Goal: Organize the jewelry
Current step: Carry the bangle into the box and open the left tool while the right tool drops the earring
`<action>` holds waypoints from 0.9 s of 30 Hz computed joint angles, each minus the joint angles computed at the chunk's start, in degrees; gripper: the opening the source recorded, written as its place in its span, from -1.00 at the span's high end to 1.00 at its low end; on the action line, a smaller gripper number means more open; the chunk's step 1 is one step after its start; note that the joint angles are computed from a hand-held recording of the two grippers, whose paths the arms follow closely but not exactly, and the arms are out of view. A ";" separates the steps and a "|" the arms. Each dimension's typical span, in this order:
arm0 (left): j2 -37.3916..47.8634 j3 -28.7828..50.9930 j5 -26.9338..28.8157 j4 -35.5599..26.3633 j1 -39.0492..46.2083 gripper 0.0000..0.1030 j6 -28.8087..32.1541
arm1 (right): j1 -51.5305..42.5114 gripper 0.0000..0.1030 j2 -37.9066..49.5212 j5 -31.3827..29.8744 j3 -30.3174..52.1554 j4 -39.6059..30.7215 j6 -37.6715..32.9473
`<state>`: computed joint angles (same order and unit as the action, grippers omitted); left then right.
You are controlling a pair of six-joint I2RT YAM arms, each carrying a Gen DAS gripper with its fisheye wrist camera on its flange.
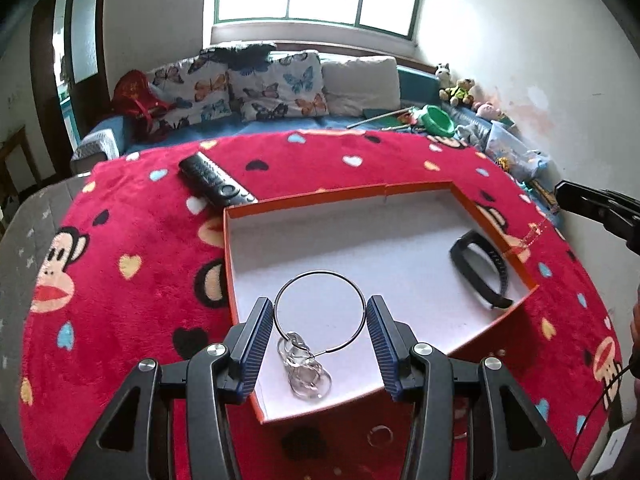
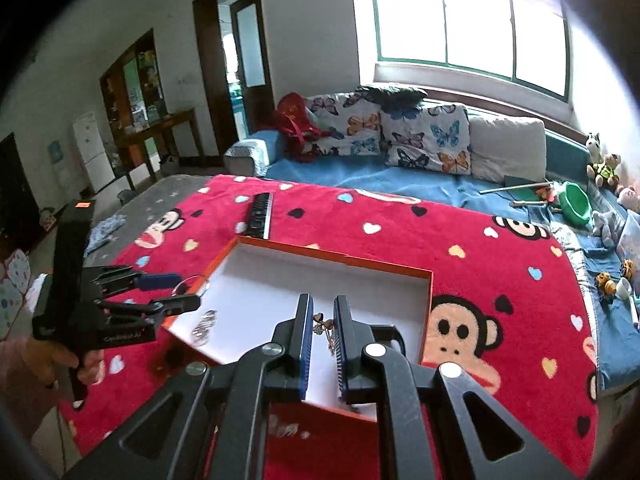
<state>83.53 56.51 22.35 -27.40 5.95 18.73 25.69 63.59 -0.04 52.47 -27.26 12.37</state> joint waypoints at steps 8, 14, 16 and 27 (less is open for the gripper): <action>8.27 2.07 -1.16 2.65 -1.24 0.01 -0.26 | -3.77 0.76 8.76 -2.39 0.59 1.98 -0.11; 10.78 1.71 -2.58 4.19 -2.56 0.01 -0.34 | -5.34 0.76 12.62 -3.78 0.22 1.00 0.69; 11.22 1.60 -2.84 4.54 -2.93 0.01 -0.54 | -5.80 0.76 13.57 -4.49 0.32 0.81 0.71; 13.03 2.27 -3.78 4.31 -3.51 -0.01 -0.75 | -9.62 0.75 15.20 -9.98 -1.11 1.25 1.75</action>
<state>96.56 58.78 18.57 -23.09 2.44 17.98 16.06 78.79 -10.02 51.36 -26.01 14.12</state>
